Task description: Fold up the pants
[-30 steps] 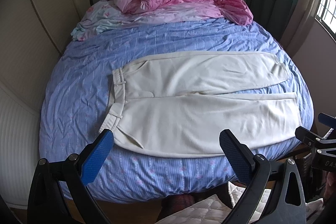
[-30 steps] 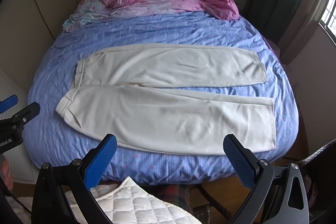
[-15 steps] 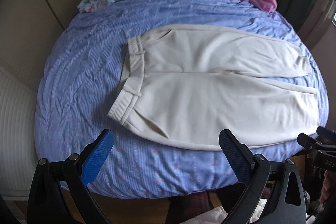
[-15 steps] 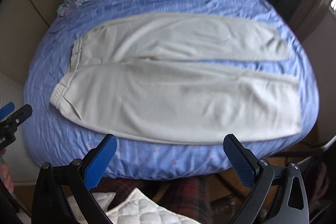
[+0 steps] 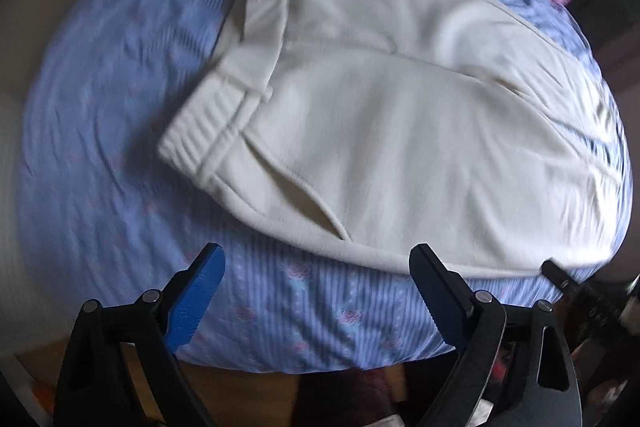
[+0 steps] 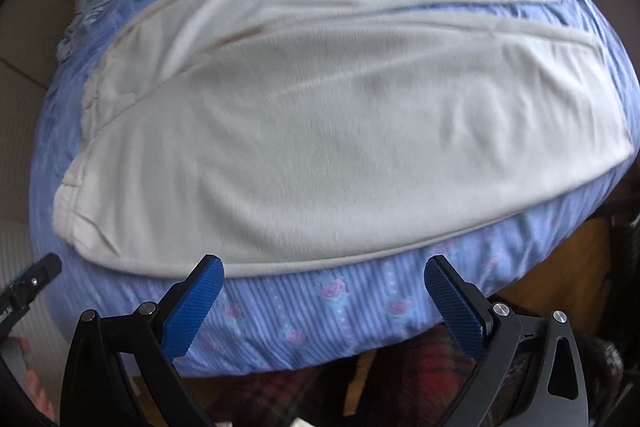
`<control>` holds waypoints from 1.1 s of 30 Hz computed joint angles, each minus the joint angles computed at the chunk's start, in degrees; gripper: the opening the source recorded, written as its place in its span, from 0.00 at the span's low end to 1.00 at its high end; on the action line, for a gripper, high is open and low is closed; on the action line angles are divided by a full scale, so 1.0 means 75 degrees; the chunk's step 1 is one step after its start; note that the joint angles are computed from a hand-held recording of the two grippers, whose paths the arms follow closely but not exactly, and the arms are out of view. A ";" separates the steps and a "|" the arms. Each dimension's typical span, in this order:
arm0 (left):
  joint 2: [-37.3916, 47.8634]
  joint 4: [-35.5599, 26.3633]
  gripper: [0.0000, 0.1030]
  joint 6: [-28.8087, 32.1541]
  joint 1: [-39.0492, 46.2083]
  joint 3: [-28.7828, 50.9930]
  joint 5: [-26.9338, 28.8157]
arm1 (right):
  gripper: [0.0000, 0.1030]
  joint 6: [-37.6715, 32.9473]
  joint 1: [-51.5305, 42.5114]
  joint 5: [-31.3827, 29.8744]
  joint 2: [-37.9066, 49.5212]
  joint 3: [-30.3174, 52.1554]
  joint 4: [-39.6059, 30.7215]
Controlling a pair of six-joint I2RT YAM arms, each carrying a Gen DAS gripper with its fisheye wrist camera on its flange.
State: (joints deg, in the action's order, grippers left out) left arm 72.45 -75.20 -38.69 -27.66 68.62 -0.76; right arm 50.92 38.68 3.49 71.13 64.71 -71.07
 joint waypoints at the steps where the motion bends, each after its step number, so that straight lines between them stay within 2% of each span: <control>1: -0.0021 0.0211 0.91 0.0012 0.0268 -0.0263 0.0206 | 0.96 0.0152 0.0006 -0.0063 0.0040 -0.0180 0.0207; 6: 0.0197 0.0933 0.85 0.0273 0.0815 -0.1033 0.0477 | 0.94 0.0748 -0.0161 -0.0367 0.0297 -0.0842 0.0959; 13: 0.0563 0.1871 0.74 0.0514 0.1321 -0.1784 0.0933 | 0.81 0.1352 -0.0336 -0.0889 0.0738 -0.1670 0.1762; 16: 0.0740 0.2251 0.71 0.0725 0.1658 -0.2007 0.1196 | 0.80 0.1564 -0.0539 -0.1155 0.0881 -0.1926 0.2170; 18: 0.0879 0.2419 0.64 0.0889 0.1865 -0.2031 0.1384 | 0.80 0.1580 -0.0669 -0.1216 0.1105 -0.1924 0.2341; 19: 0.0916 0.2459 0.56 0.0956 0.1912 -0.2011 0.1507 | 0.80 0.1565 -0.0721 -0.1242 0.1199 -0.1892 0.2374; 20: 0.0898 0.2487 0.47 0.1047 0.1978 -0.2008 0.1681 | 0.76 0.1529 -0.0791 -0.1291 0.1357 -0.1816 0.2405; 21: 0.0864 0.2445 0.42 0.1122 0.2050 -0.1974 0.1794 | 0.73 0.1451 -0.0855 -0.1331 0.1506 -0.1719 0.2420; 23: 0.0756 0.2316 0.28 0.1079 0.2121 -0.1897 0.1927 | 0.53 0.1148 -0.1039 -0.1433 0.1784 -0.1255 0.2216; 24: 0.0712 0.2262 0.24 0.1053 0.2140 -0.1864 0.1966 | 0.47 0.0933 -0.1104 -0.1430 0.1909 -0.1002 0.2073; 26: 0.0569 0.1895 0.11 0.1054 0.2159 -0.1635 0.1949 | 0.26 0.0602 -0.1211 -0.1417 0.2067 -0.0708 0.1870; 29: 0.0221 0.1331 0.10 0.0858 0.1837 -0.1287 0.1678 | 0.16 0.0178 -0.1508 -0.1546 0.2189 -0.0348 0.1614; 33: -0.0067 0.1017 0.09 0.0605 0.1658 -0.0984 0.1507 | 0.13 -0.0470 -0.1656 -0.1495 0.2078 0.0306 0.1072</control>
